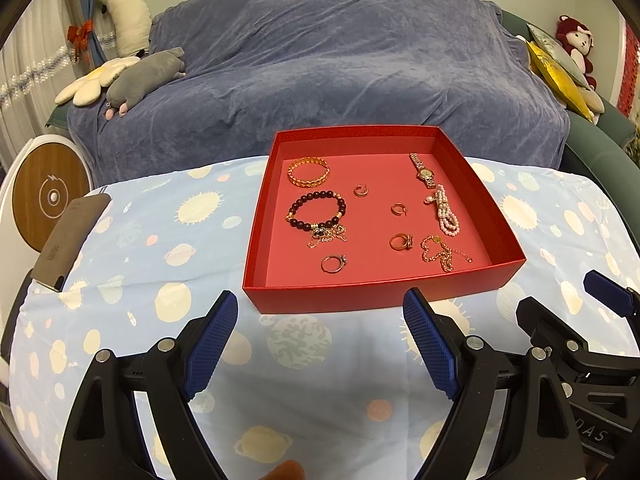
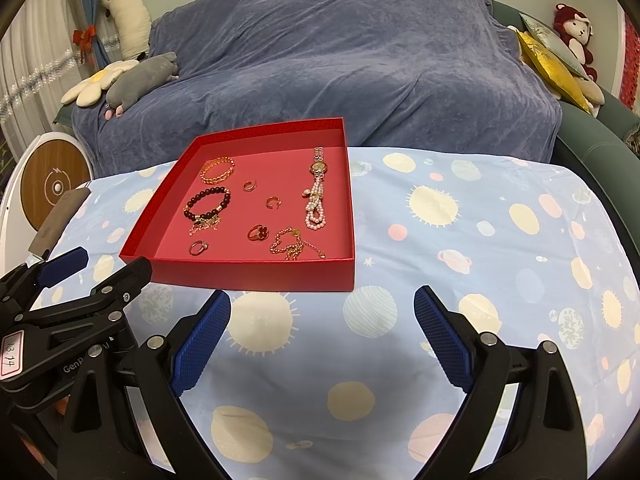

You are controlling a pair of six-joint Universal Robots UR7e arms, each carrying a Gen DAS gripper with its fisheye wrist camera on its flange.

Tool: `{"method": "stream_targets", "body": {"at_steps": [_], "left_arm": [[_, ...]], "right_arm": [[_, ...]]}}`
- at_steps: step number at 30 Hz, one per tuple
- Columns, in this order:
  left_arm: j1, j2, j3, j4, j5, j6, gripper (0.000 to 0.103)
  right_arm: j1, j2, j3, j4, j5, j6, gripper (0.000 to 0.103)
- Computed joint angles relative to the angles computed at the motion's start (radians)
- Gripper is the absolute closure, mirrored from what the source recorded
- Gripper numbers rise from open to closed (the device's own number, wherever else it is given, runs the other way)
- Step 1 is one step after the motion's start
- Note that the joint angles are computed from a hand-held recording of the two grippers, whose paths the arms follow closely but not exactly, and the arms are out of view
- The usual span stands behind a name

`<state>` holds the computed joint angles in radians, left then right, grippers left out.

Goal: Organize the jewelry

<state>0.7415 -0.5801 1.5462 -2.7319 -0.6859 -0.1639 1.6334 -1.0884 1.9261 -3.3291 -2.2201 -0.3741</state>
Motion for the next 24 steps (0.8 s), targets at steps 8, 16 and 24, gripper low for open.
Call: {"method": "stream_targets", "body": {"at_steps": [8,16,24], "left_arm": [[-0.004,-0.003,0.006,-0.008,0.010,0.004,0.021],[-0.009,-0.001,0.012,-0.031,0.018,0.030,0.021],[-0.009,-0.002,0.011,-0.005,0.019,0.005,0.018]], "right_arm": [[0.002,-0.003,0.001,0.001,0.000,0.003,0.013],[0.005,-0.002,0.002,-0.003,-0.003,0.001,0.013],[0.006,-0.002,0.005,-0.007,-0.005,-0.001,0.012]]}}
